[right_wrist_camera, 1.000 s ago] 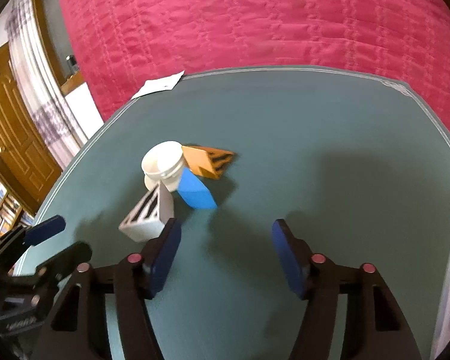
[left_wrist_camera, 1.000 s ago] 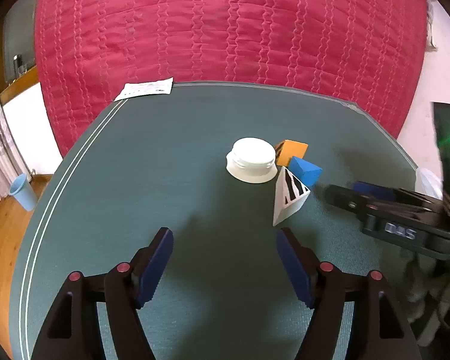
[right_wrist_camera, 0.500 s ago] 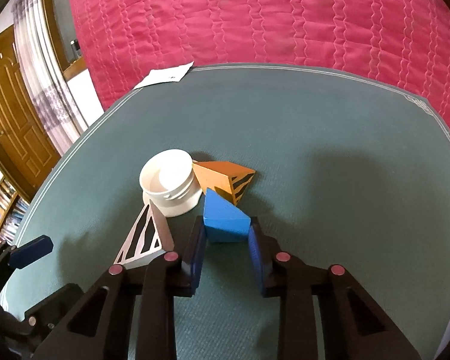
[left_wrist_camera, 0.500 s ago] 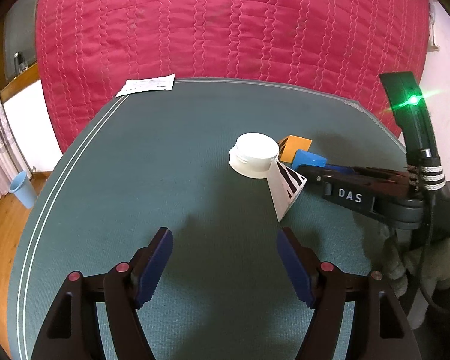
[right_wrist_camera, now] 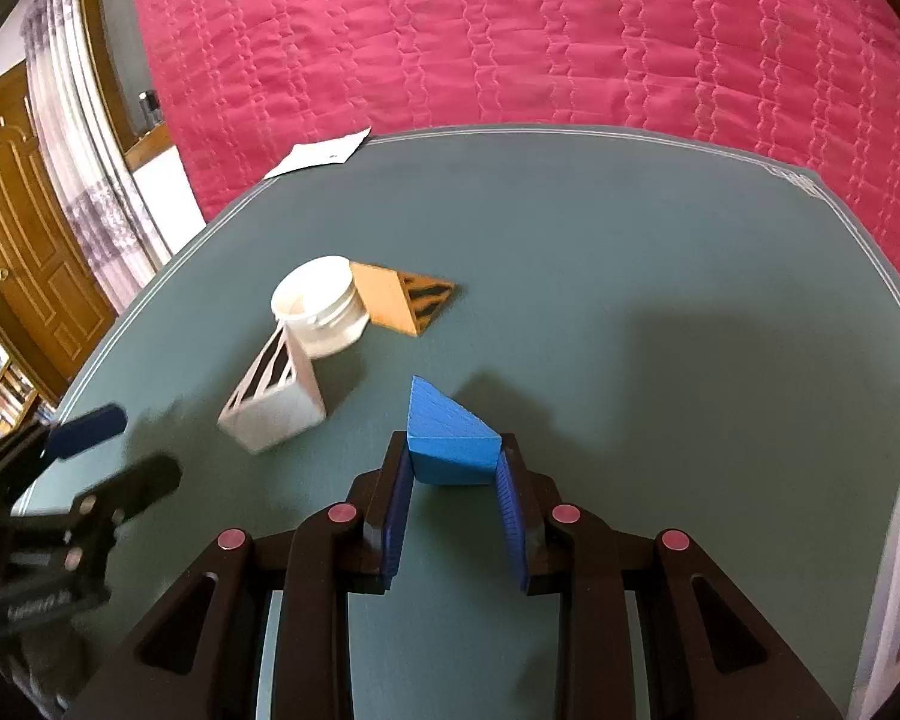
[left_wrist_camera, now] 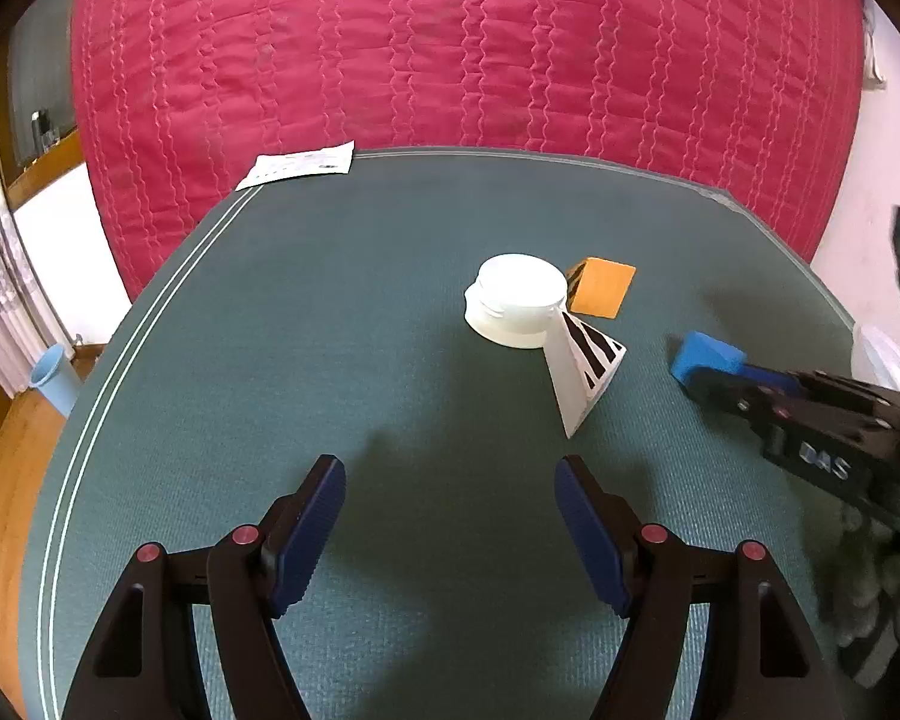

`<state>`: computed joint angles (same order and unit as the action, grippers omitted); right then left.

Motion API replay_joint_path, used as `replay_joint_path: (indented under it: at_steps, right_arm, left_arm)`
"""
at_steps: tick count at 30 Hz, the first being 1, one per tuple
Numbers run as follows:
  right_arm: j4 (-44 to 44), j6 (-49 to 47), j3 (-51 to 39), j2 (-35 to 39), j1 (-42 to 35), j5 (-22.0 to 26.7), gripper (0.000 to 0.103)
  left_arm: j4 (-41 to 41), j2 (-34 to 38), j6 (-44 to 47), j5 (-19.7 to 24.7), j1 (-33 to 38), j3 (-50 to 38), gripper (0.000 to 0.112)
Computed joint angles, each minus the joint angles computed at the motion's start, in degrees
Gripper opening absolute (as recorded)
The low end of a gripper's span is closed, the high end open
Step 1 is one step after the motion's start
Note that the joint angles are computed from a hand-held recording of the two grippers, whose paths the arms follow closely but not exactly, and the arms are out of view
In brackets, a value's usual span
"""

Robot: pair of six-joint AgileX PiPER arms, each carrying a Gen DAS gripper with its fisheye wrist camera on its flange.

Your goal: Organize rigid objects

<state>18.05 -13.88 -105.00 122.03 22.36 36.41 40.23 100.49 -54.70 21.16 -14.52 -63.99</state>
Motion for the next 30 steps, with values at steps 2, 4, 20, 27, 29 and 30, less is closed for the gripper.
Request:
replay_joint_path:
  at_steps: [2,4,20,27,29,30]
  right_arm:
    - [1.7,-2.0,3.7,-2.3,-0.5,-1.5,0.028]
    - [3.0,-3.6,6.4,-3.9,-0.8,-2.4,0.028]
    - [13.0,-15.1,19.4,-12.1,-3.1,-5.4,0.028]
    - [14.7,-16.4,21.0,-13.1,-3.6,-5.9,0.028]
    - [14.5,-16.2,21.0,-13.0,-3.5,-5.9,0.028]
    - [14.3,-16.0,20.7,-12.9,-3.5,-5.8,0.028]
  left_arm:
    - [0.8,0.1,-0.7,0.7,-0.6,-0.4,0.075]
    - [1.4,0.0,-1.1,1.3,-1.1,-0.6,0.075]
    - [-0.8,5.7,0.7,7.9,-4.7,-11.1,0.080]
    - [-3.2,10.0,2.4,10.7,-5.2,-17.4,0.080]
    - [-3.7,11.1,3.0,11.3,-5.3,-19.0,0.080]
    - [-4.2,11.6,3.5,11.5,-5.2,-19.7,0.080]
